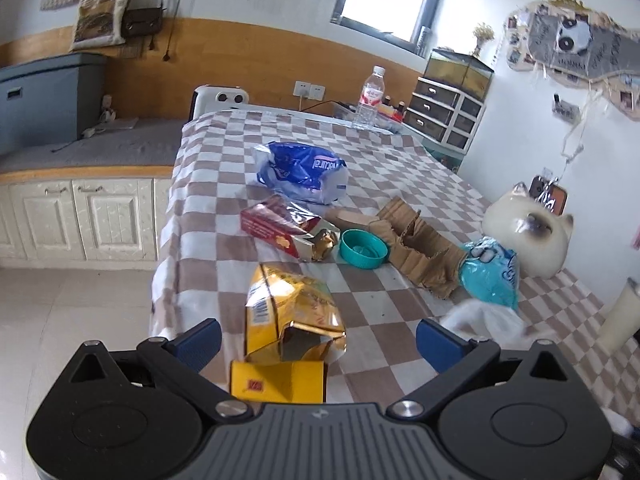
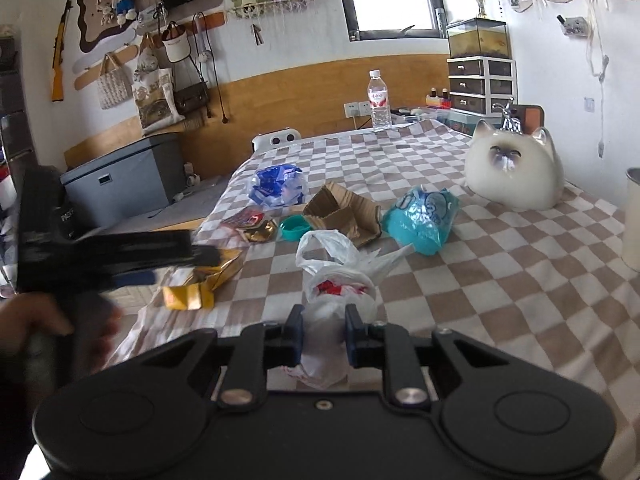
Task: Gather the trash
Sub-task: 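Close the right gripper on the white plastic bag while the left gripper grasps the gold chip bag, then lift both bags and carry both tools over the wastebasket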
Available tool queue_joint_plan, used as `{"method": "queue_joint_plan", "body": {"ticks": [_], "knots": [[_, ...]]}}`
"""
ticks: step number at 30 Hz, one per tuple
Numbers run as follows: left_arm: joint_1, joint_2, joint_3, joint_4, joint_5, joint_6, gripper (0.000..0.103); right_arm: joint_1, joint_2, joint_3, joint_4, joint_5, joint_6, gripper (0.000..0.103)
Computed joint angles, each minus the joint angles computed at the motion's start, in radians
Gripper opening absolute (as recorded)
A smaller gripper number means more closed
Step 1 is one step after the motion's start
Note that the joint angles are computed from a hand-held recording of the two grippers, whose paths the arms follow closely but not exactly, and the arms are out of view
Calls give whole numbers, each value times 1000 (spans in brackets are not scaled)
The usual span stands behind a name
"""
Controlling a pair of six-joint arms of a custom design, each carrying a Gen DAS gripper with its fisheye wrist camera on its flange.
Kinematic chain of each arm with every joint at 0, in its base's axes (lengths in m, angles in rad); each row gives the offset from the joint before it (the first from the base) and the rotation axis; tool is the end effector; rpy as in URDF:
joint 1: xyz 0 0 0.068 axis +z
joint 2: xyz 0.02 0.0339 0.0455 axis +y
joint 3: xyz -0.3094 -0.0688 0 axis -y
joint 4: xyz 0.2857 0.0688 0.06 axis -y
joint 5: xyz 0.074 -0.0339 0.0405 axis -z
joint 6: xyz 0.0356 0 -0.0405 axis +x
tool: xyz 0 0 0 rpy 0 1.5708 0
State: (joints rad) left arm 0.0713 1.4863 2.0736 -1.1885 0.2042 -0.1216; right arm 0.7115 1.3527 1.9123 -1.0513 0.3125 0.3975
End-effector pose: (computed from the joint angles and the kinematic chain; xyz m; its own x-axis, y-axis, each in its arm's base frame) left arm 0.2880 0.0133 0.5685 -0.5718 -0.1599 -0.8047 0.0279 0.9765 -0.2139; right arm 0.2029 0.1605 0.5672 -0.4908 0.0633 -0.8690 -0.2452 0.9470 0.2074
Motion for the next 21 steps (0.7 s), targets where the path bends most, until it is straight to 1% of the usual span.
{"method": "queue_joint_plan", "body": {"ticks": [2, 4, 6, 7, 9, 10, 11, 12, 13, 14, 16, 18, 21], "knots": [[-27, 13, -6, 14, -45, 17, 99, 12, -26, -17, -8, 1, 16, 21], [-52, 31, -7, 19, -97, 28, 95, 24, -44, -24, -19, 7, 30, 21], [-66, 50, -5, 15, -125, 27, 92, 32, -56, -25, -24, 8, 42, 22], [-69, 57, -7, 16, -131, 24, 89, 33, -59, -26, -23, 4, 47, 25], [-78, 71, -4, 13, -148, 20, 83, 35, -62, -25, -17, -2, 53, 30], [-83, 69, -14, 24, -163, 26, 79, 39, -61, -23, -15, 2, 50, 34], [-87, 64, -24, 35, -173, 38, 69, 40, -56, -18, -13, 5, 46, 38], [-86, 60, -29, 40, -170, 51, 63, 40, -53, -15, -9, 8, 42, 49], [-82, 57, -31, 40, -159, 57, 63, 41, -49, -12, -7, 13, 37, 56], [-75, 55, -31, 37, -143, 58, 63, 42, -42, -7, -8, 22, 31, 58], [-67, 44, -41, 36, -128, 68, 62, 39, -24, 8, -21, 33, 28, 69], [-61, 28, -54, 34, -121, 73, 61, 25, 3, 29, -47, 28, 33, 72], [-47, 1, -71, 19, -90, 85, 61, -4, 36, 47, -70, -18, 46, 72]]}}
